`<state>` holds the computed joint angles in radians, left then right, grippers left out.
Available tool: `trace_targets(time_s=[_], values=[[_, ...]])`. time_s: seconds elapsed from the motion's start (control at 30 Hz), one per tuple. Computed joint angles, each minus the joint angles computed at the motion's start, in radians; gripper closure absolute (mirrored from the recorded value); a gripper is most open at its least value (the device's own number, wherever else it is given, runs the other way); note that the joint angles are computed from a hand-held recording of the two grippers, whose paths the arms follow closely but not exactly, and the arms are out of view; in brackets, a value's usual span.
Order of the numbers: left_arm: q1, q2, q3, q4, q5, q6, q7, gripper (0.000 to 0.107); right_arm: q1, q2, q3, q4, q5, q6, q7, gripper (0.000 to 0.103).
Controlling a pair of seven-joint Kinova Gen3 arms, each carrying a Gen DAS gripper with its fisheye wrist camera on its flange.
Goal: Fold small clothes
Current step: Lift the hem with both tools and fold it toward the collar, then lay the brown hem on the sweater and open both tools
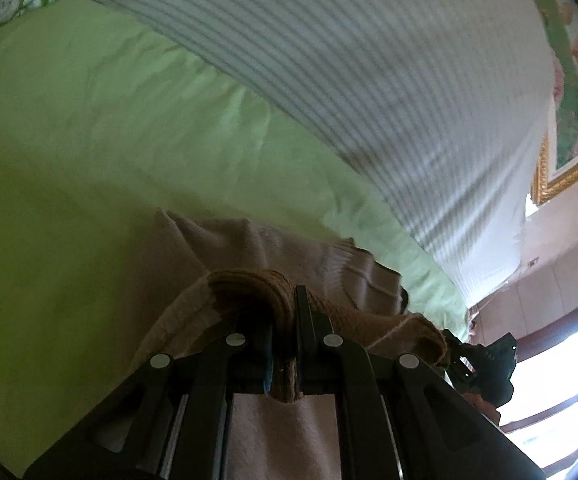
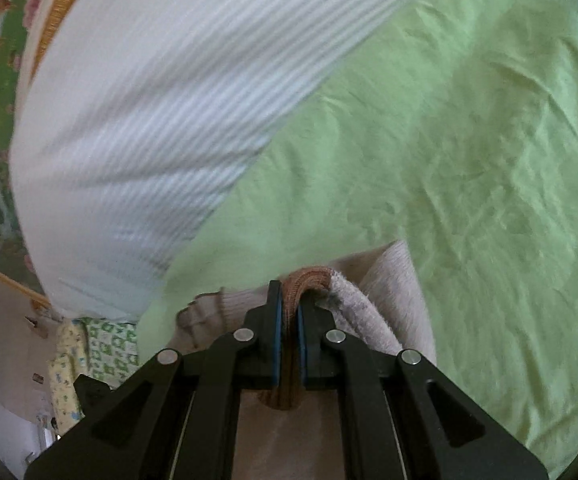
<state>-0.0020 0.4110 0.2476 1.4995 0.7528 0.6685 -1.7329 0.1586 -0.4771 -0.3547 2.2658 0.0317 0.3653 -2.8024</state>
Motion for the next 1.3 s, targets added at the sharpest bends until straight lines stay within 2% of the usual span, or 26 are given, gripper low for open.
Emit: trace_targets(time_s=[0.1,0.27,0.37,0.43,0.47,0.5,0.57,0.73,0.87,0.93,1.07,1.13,1.2,1.3], values=[[0.031,0.028,-0.021,-0.025,-0.046,0.002,0.049,0.101,0.032,0.038,-0.028,-0.015,0.025,0.016,-0.009,0.095],[0.031,0.028,-0.014,-0.021,-0.067,-0.003,0.09,0.096,-0.033,0.063,0.037,-0.031,0.018,0.046,-0.002,0.091],[0.054,0.006,-0.028,-0.03,-0.12,0.006,0.119,0.093,-0.049,0.052,0.048,-0.042,0.028,0.067,-0.001,0.083],[0.069,-0.009,-0.041,-0.039,-0.153,0.02,0.152,0.087,-0.014,0.038,0.008,-0.058,0.051,0.092,-0.03,0.07],[0.074,-0.017,-0.046,-0.039,-0.165,0.023,0.169,0.08,0.011,0.024,-0.02,-0.063,0.069,0.1,-0.053,0.059],[0.086,-0.038,-0.06,-0.028,-0.187,0.009,0.194,0.068,0.055,0.002,-0.065,-0.067,0.093,0.11,-0.088,0.05],[0.099,-0.074,-0.078,-0.014,-0.221,-0.009,0.236,0.058,0.101,-0.033,-0.116,-0.086,0.123,0.151,-0.13,0.048],[0.039,-0.145,-0.047,0.042,-0.153,0.001,0.178,0.058,0.062,-0.078,-0.133,-0.117,0.132,0.207,-0.128,0.048],[0.048,-0.177,-0.023,0.08,-0.087,0.054,0.073,0.058,0.041,-0.072,-0.224,-0.151,0.146,0.234,-0.122,0.048],[0.086,-0.173,-0.01,0.087,-0.084,0.097,0.033,0.058,0.025,-0.039,-0.28,-0.166,0.154,0.239,-0.117,0.048],[0.175,-0.149,-0.003,0.09,-0.114,0.121,0.001,0.058,-0.01,0.098,-0.41,-0.221,0.236,0.269,-0.105,0.048],[0.209,-0.14,-0.008,0.085,-0.147,0.122,0.01,0.058,-0.05,0.162,-0.426,-0.234,0.277,0.262,-0.092,0.048],[0.236,-0.124,-0.015,0.077,-0.184,0.117,0.022,0.058,-0.104,0.228,-0.41,-0.244,0.303,0.248,-0.055,0.048],[0.268,-0.1,-0.029,0.051,-0.26,0.103,0.041,0.059,-0.165,0.319,-0.378,-0.279,0.33,0.301,0.007,0.048]])
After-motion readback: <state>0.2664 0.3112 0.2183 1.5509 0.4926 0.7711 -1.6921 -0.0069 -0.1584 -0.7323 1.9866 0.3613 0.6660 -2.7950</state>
